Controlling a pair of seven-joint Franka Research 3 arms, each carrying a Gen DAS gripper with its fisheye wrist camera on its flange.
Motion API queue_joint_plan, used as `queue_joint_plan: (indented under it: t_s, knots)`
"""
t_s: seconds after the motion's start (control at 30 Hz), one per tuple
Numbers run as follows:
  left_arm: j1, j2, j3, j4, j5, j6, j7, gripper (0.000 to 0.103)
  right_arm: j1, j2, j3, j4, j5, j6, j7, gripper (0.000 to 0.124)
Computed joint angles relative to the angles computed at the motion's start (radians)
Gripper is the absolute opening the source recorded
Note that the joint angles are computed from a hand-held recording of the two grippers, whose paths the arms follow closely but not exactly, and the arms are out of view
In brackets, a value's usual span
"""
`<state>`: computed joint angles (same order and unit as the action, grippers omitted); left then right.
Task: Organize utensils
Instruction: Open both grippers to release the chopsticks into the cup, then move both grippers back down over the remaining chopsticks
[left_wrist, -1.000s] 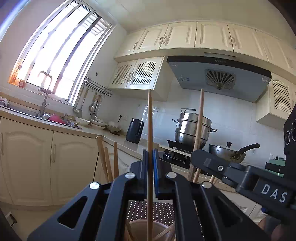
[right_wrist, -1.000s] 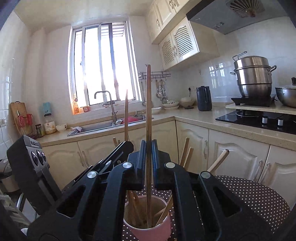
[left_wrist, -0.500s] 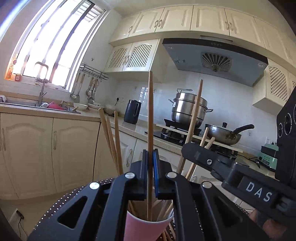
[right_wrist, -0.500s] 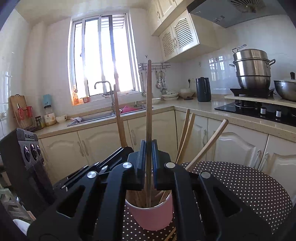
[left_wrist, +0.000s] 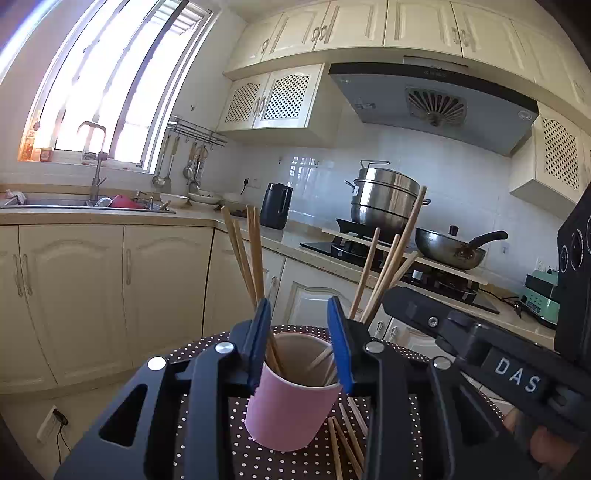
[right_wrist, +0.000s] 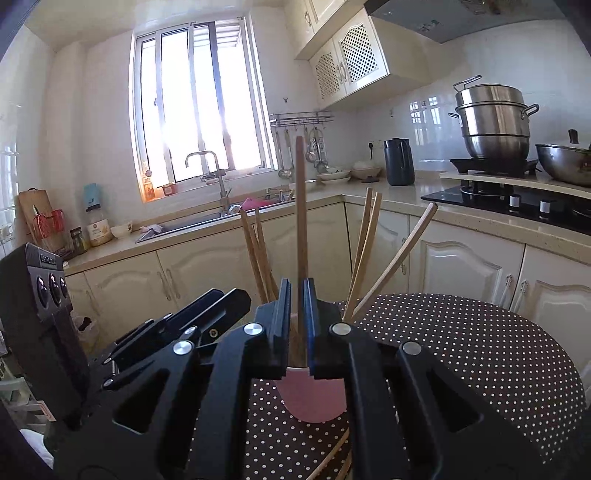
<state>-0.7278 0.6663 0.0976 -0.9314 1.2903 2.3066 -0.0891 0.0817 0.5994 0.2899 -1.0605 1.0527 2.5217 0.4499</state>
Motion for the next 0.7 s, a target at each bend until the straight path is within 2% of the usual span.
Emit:
queue_joint_plan:
  t_s: [0.2,0.3,0.43,0.7]
  knots:
    - [-0.037,-0.052,-0.017,-0.041,0.017,-0.066,0.014,0.043,-0.038,-0.117,0.003,-0.143,0.092,0.009,-0.065,0.015]
    - [-0.052,-0.078,-0.033,-0.064,0.031,-0.095,0.021,0.047,-0.047,-0.181,-0.016,-0.218,0.148,-0.004,-0.105,0.016]
    - [-0.07,-0.1,-0.059,-0.084,0.048,-0.135,0.031,0.053,-0.047,-0.272,-0.054,-0.331,0.226,-0.023,-0.176,0.018]
    - [-0.1,-0.093,-0.103,-0.067,0.017,-0.207,0.094,0.06,-0.014,-0.394,-0.152,-0.493,0.288,-0.055,-0.233,0.034]
